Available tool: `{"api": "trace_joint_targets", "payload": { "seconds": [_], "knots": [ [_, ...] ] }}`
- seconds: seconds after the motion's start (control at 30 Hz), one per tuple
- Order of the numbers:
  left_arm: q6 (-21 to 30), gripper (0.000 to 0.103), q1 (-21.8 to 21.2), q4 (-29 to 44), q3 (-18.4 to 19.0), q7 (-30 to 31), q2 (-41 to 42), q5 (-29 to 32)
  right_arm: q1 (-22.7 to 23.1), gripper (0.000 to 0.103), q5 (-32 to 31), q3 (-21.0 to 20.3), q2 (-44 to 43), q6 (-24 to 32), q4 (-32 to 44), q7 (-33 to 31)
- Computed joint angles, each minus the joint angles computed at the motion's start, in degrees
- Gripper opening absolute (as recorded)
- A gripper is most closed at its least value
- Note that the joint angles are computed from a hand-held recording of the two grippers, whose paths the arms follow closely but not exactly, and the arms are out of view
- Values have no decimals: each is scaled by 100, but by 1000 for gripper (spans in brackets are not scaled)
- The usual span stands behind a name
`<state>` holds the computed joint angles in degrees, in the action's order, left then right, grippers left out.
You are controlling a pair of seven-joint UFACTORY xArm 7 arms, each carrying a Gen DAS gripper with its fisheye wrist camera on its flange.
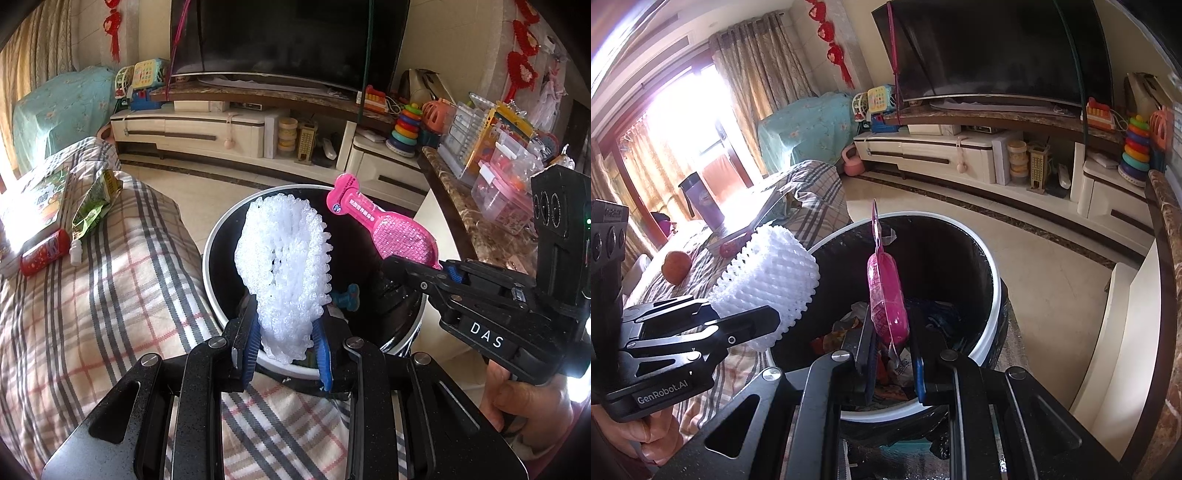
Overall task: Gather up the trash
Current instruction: 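Carry the white foam net and pink candy pack in both tools over the bin, then open both tools to drop the foam net and pink pack into the bin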
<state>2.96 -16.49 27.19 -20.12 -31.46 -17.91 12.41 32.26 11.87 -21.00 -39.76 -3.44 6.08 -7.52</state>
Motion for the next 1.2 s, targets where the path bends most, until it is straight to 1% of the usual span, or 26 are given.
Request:
{"api": "trace_joint_targets", "payload": {
  "seconds": [0.33, 0.47, 0.5, 0.53, 0.57, 0.6, 0.63, 0.67, 0.73, 0.77, 0.83, 0.9, 0.97, 1.0, 1.13, 1.17, 1.2],
  "knots": [
    [22, 25, 75, 72, -76, -101, 70, 105, 74, 15, 13, -144, 152, -1, 98, -63],
    [40, 26, 260, 161, -242, -252, 114, 266, 116, 17, 32, -189, 249, 38, 184, -109],
    [54, 27, 297, 176, -267, -291, 118, 309, 122, 18, 40, -187, 273, 46, 199, -121],
    [78, 31, 333, 193, -290, -334, 122, 351, 95, 19, 45, -146, 316, 49, 219, -119],
    [77, 38, 379, 196, -326, -395, 116, 403, 71, 20, 57, -100, 330, 18, 203, -104],
    [72, 43, 448, 180, -377, -471, 82, 467, 60, 21, 63, -85, 342, 11, 200, -92],
    [69, 54, 513, 168, -423, -544, 44, 525, 41, 25, 68, -77, 325, 34, 199, -81],
    [25, 59, 559, 119, -452, -606, -19, 572, 32, 33, 76, -82, 268, 38, 174, -78],
    [-62, 63, 584, 15, -464, -673, -150, 595, -55, 43, 82, -3, 70, 42, 73, -52],
    [-60, 66, 573, -20, -456, -680, -201, 574, -121, 44, 80, 73, -16, 63, 32, -19],
    [-114, 68, 500, -153, -382, -664, -339, 497, -272, 45, 84, 249, -285, 132, -94, 75],
    [-136, 68, 359, -306, -264, -599, -503, 374, -370, 51, 89, 373, -521, 185, -191, 161],
    [-134, 68, 259, -464, -200, -557, -697, 249, -537, 58, 91, 586, -884, 258, -370, 302],
    [-149, 68, 183, -611, -148, -561, -867, 162, -630, 60, 95, 713, -1107, 322, -474, 399],
    [-167, 71, -221, -1162, 122, -574, -1490, -237, -822, 76, 90, 1132, -1778, 536, -759, 833],
    [-160, 71, -303, -1295, 167, -584, -1648, -321, -869, 81, 92, 1308, -2078, 646, -892, 1009],
    [-145, 72, -381, -1434, 200, -598, -1822, -395, -894, 83, 77, 1455, -2310, 725, -995, 1171]
  ]
}}
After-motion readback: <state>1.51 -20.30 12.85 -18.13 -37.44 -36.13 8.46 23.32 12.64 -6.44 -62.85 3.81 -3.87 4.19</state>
